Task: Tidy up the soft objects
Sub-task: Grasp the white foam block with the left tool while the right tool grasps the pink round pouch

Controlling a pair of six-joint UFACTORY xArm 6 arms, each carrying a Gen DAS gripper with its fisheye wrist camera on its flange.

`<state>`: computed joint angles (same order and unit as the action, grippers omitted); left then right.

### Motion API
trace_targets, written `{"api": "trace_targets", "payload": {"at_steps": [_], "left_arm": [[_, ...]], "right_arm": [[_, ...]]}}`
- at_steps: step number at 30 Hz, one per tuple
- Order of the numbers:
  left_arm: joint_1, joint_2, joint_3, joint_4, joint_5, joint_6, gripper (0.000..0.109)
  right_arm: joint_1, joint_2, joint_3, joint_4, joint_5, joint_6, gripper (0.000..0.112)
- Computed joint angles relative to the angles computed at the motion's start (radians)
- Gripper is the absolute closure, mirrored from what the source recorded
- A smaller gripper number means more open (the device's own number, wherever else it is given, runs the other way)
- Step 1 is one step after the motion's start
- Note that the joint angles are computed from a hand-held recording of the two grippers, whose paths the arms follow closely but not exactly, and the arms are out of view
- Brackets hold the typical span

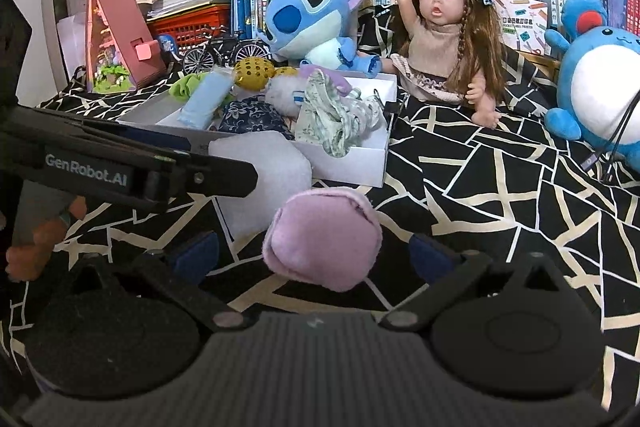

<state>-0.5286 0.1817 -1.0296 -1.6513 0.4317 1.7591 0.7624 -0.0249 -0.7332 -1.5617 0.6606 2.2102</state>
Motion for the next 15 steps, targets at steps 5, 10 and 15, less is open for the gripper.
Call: {"api": "trace_targets", "payload": {"at_steps": [5,10,15], "left_arm": [[-0.008,0.015,-0.016,0.010,0.011,-0.030,0.020],[-0.010,0.027,-0.027,0.047,0.039,-0.081,0.037],[-0.019,0.022,-0.021,0.048,0.042,-0.078,0.049]], "right_arm": [[0.001,-0.004,0.006,-0.001,0.005,0.014,0.009],[0.003,-0.008,0.013,-0.002,0.011,0.026,0.009],[0.005,-0.008,0.013,0.000,0.014,0.028,0.009]]}}
